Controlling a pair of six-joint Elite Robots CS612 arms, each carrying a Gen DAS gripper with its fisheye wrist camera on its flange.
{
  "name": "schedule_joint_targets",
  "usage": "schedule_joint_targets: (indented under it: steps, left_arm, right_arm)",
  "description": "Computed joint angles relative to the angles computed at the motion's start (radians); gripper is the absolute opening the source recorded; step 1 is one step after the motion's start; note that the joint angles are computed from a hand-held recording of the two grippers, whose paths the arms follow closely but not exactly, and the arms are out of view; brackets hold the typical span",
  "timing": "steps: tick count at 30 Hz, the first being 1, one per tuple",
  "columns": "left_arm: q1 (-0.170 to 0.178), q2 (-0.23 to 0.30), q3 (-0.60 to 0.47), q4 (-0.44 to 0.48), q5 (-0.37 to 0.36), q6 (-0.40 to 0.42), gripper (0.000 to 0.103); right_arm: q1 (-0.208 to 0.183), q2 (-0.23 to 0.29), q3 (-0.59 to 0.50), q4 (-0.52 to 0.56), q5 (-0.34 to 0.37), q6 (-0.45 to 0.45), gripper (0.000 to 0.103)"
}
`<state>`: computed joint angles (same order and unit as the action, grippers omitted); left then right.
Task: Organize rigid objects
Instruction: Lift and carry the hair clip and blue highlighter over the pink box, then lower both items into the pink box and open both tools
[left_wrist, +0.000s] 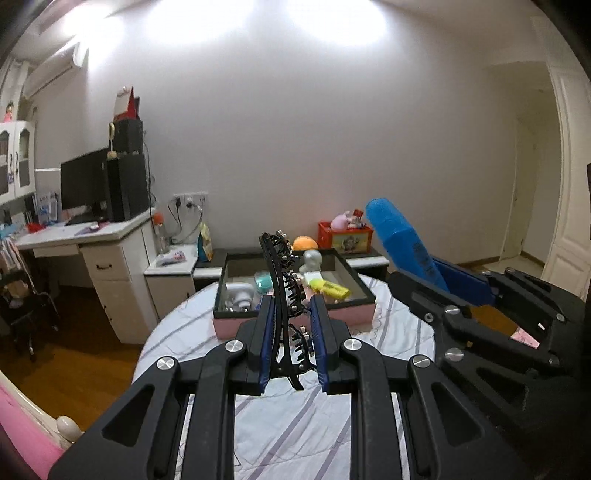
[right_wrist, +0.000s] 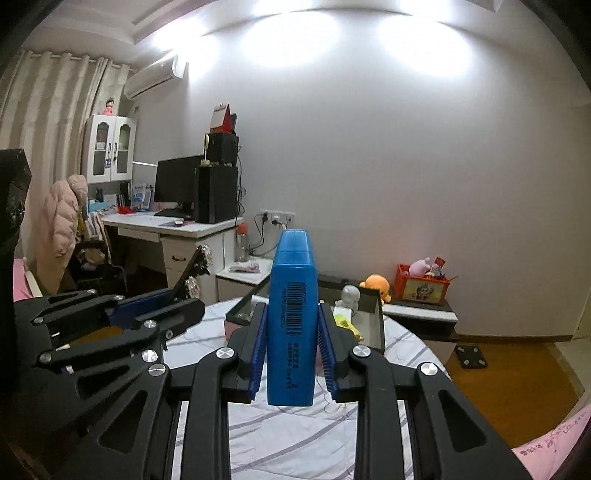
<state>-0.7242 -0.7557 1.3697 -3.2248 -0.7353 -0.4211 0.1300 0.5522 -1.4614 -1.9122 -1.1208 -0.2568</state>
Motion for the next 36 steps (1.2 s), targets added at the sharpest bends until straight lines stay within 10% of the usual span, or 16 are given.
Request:
schedule_joint_targets:
  steps: [20, 36]
  left_arm:
    - [-0.005, 0.036, -0.077, -0.071, 0.099, 0.168, 0.019]
    - [0.165, 0.274, -0.553, 0.35, -0.182, 0.109, 0.019]
  right_arm:
    - [0.003, -0.013, 0.025, -0.091, -0.025, 0.003, 0.027]
    - [0.041, -0.212, 0.511, -0.222, -0.147, -0.047, 0.027]
